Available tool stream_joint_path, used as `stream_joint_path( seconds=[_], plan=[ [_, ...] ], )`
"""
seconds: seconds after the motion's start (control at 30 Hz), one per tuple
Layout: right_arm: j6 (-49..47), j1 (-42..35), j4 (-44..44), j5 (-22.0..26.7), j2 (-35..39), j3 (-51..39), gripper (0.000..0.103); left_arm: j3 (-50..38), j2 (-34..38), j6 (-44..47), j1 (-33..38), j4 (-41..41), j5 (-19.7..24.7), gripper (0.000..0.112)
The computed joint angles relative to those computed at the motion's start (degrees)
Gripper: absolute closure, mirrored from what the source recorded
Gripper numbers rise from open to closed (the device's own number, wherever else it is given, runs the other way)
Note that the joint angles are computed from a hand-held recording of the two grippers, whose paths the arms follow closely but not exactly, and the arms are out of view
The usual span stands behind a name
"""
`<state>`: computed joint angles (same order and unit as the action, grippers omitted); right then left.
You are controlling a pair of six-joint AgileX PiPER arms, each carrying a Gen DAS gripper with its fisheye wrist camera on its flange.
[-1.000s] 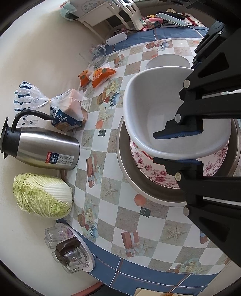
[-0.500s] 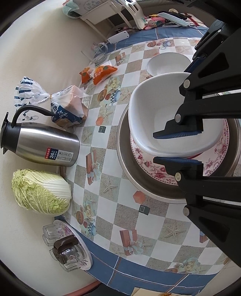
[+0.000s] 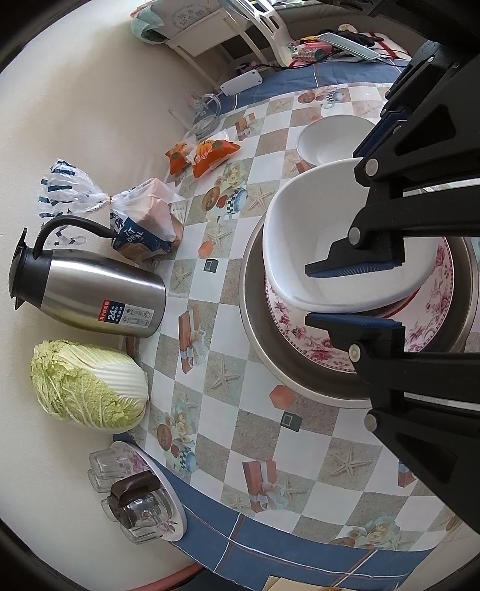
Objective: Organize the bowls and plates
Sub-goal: 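Lower the MAX bowl into the red-rimmed bowl in the basin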
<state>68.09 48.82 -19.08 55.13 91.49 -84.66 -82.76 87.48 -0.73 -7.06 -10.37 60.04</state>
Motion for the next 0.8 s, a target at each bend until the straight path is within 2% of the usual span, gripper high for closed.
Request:
stream_joint_path(
  seconds=[0.8],
  plan=[
    [0.0,0.6,-0.6,0.7,-0.1,-0.5,0.082,-0.1,-0.7,0.0,1.3,-1.0,-0.3,0.092]
  ],
)
